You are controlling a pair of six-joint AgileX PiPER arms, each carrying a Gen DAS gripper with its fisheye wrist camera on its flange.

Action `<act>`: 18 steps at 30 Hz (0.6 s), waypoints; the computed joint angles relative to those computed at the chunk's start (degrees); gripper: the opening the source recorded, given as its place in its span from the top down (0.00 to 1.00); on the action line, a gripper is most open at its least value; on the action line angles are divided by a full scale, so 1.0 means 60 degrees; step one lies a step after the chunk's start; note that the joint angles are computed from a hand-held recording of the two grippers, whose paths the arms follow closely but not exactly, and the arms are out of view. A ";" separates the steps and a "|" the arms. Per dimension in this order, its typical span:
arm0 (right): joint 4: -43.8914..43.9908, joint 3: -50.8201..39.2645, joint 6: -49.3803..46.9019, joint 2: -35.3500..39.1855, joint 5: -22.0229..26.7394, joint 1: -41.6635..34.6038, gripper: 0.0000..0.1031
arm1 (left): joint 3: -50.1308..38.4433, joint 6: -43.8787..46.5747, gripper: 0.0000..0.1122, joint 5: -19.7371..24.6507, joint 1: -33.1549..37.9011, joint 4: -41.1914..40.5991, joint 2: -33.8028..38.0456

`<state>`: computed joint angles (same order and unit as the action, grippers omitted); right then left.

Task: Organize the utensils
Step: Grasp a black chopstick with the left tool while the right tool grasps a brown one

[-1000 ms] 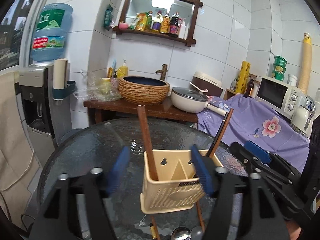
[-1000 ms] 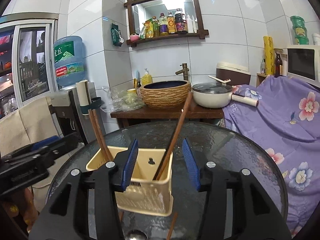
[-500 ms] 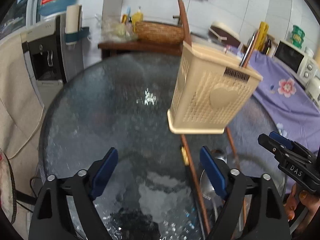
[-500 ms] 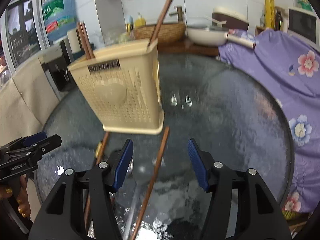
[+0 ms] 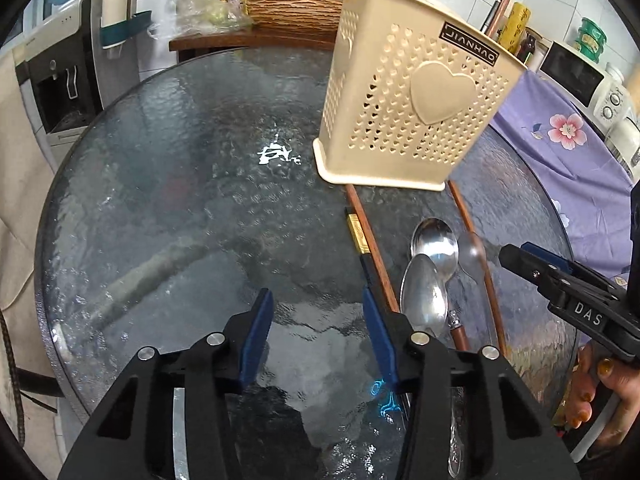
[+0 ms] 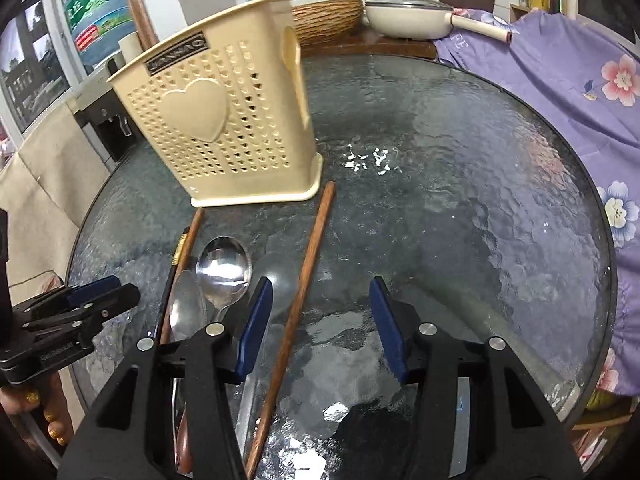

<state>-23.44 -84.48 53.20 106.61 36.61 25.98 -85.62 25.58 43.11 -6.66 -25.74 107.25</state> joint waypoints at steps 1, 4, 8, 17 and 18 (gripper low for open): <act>0.0071 -0.0064 -0.0124 0.0019 -0.0036 0.0019 0.51 | 0.0040 0.0011 0.60 -0.0033 -0.0032 -0.0003 0.0005; 0.0052 -0.0269 -0.0613 0.0140 -0.0019 0.0224 0.51 | 0.0063 -0.0037 0.62 -0.0047 -0.0114 0.0108 0.0009; -0.0274 -0.0701 -0.0928 0.0460 0.0498 0.0570 0.51 | -0.0007 -0.0155 0.66 -0.0047 -0.0194 0.0284 0.0063; -0.0061 -0.0562 -0.1030 0.0443 0.0442 0.0497 0.51 | -0.0472 0.0065 0.68 0.0398 -0.0256 -0.0111 0.0425; -0.0091 -0.0568 -0.1020 0.0441 0.0471 0.0508 0.51 | -0.0458 0.0040 0.68 0.0311 -0.0320 -0.0037 0.0429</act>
<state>-23.99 -87.89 47.08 109.26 39.44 29.03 -88.37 25.81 44.98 -8.58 -25.96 109.83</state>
